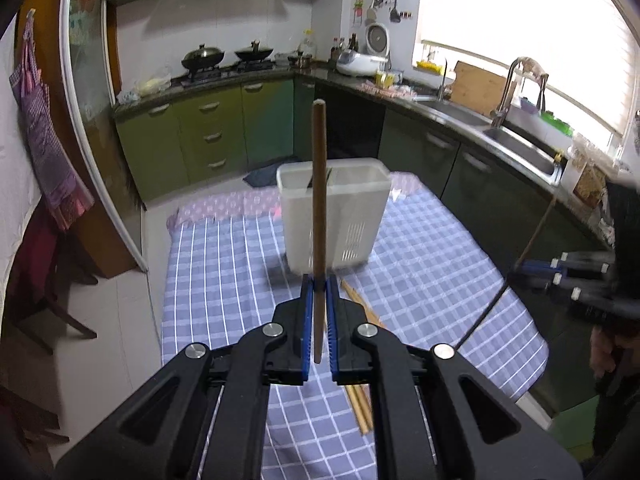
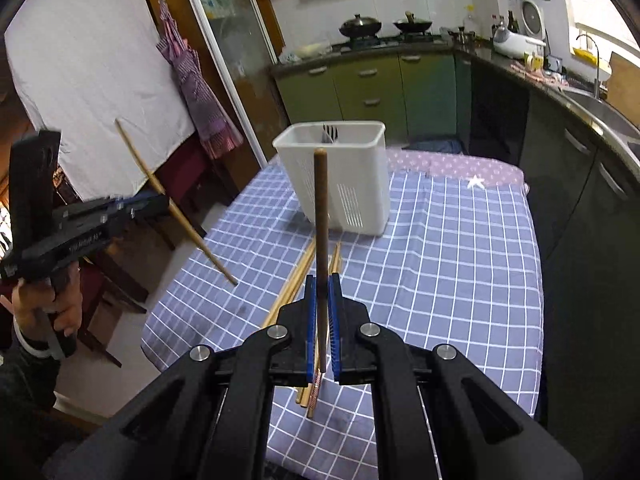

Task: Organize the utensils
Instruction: 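Carry the chopstick into the holder with the left gripper while the right grasps another chopstick, then lower the held chopstick into the holder and open the right gripper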

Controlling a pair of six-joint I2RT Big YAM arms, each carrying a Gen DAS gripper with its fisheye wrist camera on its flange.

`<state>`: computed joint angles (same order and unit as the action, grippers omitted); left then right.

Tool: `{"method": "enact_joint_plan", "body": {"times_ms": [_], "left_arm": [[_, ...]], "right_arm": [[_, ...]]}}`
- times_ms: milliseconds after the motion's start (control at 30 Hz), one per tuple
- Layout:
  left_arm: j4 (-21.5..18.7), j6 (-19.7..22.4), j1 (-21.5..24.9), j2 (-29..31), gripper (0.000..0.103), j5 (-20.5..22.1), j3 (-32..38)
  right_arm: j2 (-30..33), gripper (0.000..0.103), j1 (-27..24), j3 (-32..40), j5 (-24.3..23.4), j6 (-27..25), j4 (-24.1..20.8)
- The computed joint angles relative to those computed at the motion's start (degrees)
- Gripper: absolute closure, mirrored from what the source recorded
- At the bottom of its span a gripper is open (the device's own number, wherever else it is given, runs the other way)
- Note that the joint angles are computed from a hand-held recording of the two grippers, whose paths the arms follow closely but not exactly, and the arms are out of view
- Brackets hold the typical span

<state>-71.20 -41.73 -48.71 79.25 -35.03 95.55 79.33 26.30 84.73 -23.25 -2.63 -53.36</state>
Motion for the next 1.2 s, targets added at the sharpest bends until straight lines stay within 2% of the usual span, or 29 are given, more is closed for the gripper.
{"method": "enact_joint_plan", "body": {"times_ms": [167, 333, 433, 600, 800, 833, 900, 1000, 1067, 1200], "left_arm": [[1.00, 6.74, 1.81, 3.34, 0.096, -4.39, 10.02], [5.87, 12.83, 5.16, 7.31, 0.096, -3.55, 17.51], [7.84, 15.33, 6.90, 10.44, 0.096, -5.00, 20.43], [9.10, 15.43, 9.71, 14.41, 0.096, -4.18, 21.35], [7.45, 12.44, 11.78, 16.64, 0.096, -0.85, 19.70], [7.12, 12.32, 11.97, 16.55, 0.094, -0.23, 19.16], [6.98, 11.79, 11.67, 15.85, 0.069, -0.49, 17.54], [8.54, 11.69, 10.64, 12.91, 0.053, -1.20, 13.92], [9.45, 11.60, 9.66, 10.48, 0.046, -2.03, 11.46], [8.50, 9.98, 6.93, 5.24, 0.042, -3.75, 7.14]], "right_arm": [[-0.59, 0.096, -0.18, -0.42, -0.20, -0.36, -0.51], [-1.53, 0.096, -1.22, -2.09, -0.62, 0.17, -0.13], [-2.27, 0.096, -2.07, -3.21, -1.23, 0.21, 0.04], [-3.39, 0.096, -3.55, -4.50, -2.23, -0.23, -0.14], [-3.83, 0.096, -4.40, -4.55, -2.61, -0.08, 0.09], [-3.80, 0.096, -4.34, -4.30, -2.56, -0.03, 0.07], [-3.60, 0.096, -4.11, -3.59, -2.52, -0.04, 0.01], [-2.63, 0.096, -3.40, -1.43, -2.36, 0.06, -0.32], [-1.32, 0.096, -2.79, 0.95, -1.62, 0.06, -0.77], [3.02, 0.096, -1.69, 9.11, -0.88, 1.60, -0.81]]}}
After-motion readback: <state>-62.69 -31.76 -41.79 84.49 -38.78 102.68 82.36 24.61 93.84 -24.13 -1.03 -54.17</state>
